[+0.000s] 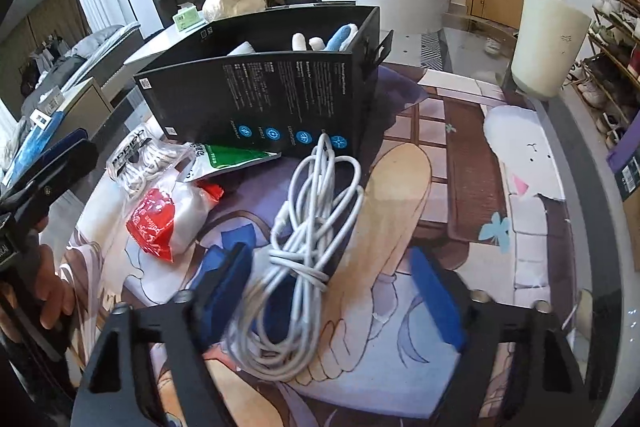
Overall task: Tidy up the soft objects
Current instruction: 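Lower the right tool onto the coiled white cable and grasp it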
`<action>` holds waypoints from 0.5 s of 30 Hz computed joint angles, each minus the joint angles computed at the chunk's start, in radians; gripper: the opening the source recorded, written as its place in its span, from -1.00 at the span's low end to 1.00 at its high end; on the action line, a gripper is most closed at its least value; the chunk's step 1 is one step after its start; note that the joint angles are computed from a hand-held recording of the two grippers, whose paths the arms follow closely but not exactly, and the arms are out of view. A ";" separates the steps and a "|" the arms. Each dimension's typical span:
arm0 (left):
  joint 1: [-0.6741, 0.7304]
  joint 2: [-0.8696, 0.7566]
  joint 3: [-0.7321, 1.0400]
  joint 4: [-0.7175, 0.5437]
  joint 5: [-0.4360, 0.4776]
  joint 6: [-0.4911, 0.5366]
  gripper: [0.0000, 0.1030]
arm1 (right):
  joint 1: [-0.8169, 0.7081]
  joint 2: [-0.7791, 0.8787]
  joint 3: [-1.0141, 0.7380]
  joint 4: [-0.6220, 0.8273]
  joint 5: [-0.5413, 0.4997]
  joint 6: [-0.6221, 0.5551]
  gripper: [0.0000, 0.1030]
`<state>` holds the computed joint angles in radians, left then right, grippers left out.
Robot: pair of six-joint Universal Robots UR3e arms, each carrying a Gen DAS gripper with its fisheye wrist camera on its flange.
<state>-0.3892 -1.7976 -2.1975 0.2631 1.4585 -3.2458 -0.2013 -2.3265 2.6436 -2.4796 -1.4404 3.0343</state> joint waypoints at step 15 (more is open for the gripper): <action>0.006 -0.004 0.063 -0.163 -0.046 0.045 1.00 | 0.065 0.070 0.031 -0.140 -0.049 0.040 0.36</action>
<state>-0.3827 -1.8013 -2.1347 0.1006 1.4123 -3.2010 -0.1359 -2.2562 2.6749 -2.6200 -1.4898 3.0748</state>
